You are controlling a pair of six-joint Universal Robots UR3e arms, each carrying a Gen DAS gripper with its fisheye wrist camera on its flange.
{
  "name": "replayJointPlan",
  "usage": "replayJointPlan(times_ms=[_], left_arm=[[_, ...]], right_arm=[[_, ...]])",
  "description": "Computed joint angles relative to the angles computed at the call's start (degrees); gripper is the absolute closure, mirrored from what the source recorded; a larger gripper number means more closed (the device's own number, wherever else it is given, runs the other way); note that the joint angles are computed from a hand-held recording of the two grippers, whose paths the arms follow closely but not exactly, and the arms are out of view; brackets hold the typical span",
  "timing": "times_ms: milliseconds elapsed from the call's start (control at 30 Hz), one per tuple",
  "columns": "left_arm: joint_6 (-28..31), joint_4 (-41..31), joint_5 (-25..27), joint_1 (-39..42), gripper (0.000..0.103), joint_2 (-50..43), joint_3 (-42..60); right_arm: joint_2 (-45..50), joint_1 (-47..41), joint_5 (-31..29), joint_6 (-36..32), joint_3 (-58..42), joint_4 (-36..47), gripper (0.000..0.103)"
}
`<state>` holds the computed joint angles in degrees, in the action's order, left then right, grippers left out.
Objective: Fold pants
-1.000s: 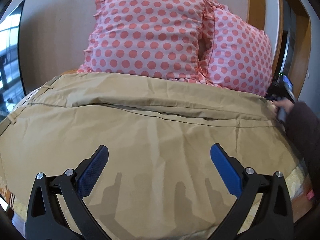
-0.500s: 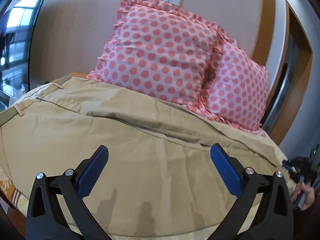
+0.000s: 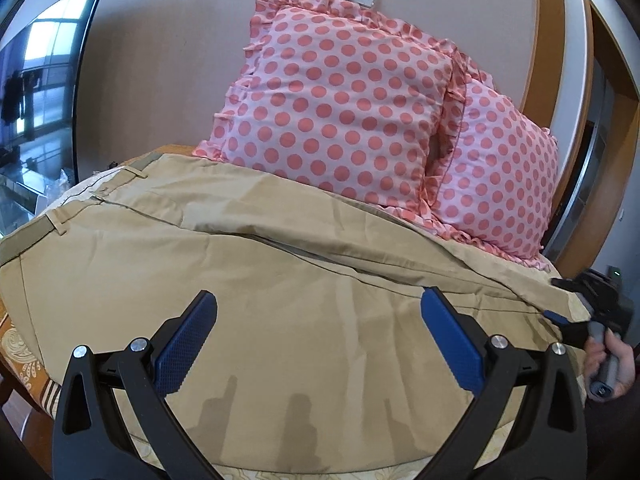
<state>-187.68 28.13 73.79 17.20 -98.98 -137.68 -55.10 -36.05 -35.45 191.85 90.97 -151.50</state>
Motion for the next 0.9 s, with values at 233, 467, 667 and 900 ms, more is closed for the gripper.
replayJointPlan(times_ms=[233, 467, 667, 900], left_arm=[[0.1, 0.0, -0.6, 2.1, 0.001, -1.1, -0.1], [-1.6, -4.4, -3.5, 3.8, 0.001, -2.0, 3.5], [-1.7, -12.7, -8.0, 6.3, 0.001, -1.9, 9.2], [-5.8, -34.3, -11.1, 6.5, 0.001, -12.4, 35.4]], right_arm=[[0.5, -0.9, -6.9, 9.4, 2.3, -8.6, 0.063], [4.1, -3.2, -8.6, 17.4, 2.2, -16.9, 0.096], [1.4, -7.1, -3.6, 19.1, 11.3, -33.4, 0.101], [-7.1, -15.4, 4.6, 17.9, 23.2, -47.3, 0.101]])
